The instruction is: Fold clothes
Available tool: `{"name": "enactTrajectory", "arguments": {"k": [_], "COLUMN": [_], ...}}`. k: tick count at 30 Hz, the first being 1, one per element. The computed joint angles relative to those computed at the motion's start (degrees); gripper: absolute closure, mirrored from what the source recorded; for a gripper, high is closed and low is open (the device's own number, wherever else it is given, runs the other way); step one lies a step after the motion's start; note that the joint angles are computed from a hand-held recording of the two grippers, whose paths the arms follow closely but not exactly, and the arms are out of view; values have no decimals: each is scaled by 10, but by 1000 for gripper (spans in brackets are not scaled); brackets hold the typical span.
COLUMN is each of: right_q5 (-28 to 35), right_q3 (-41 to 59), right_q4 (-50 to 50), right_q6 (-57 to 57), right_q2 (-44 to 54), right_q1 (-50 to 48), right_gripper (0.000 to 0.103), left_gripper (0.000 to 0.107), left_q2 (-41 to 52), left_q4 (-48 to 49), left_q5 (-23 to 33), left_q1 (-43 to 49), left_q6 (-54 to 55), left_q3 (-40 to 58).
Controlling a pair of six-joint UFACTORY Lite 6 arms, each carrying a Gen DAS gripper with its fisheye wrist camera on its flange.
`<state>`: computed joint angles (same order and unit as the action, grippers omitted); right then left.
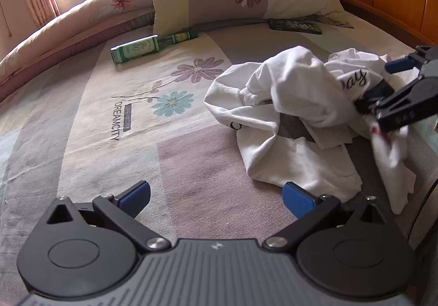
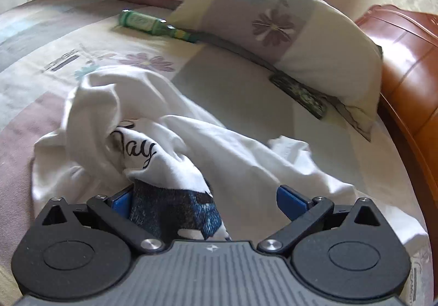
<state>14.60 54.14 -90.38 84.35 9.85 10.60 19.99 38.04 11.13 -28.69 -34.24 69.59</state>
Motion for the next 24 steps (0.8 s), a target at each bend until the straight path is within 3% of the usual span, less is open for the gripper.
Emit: {"name": "enactTrajectory", "arguments": {"k": [6,12,18,24], "right_q5": [-9,-45,-74,-60], "right_q3": [11,-105,-159,-181], "right_q4": [123,-30,-28,1], "right_q6": [-95,45,69,57], "right_q2": [-13,-143,-230,-268], "right_q1": [-76,-46,-40,-51], "right_gripper": [0,0,0,0], "left_gripper": [5,5,5,4], "left_q2": [88,198,275,267], "left_q4": [-20,214,309,307], "left_q5": [-19,9,46,105], "left_q1": [-23,-44,-24,27], "left_q6": [12,-231,-348,-317], "left_q3": [85,193,275,288]}}
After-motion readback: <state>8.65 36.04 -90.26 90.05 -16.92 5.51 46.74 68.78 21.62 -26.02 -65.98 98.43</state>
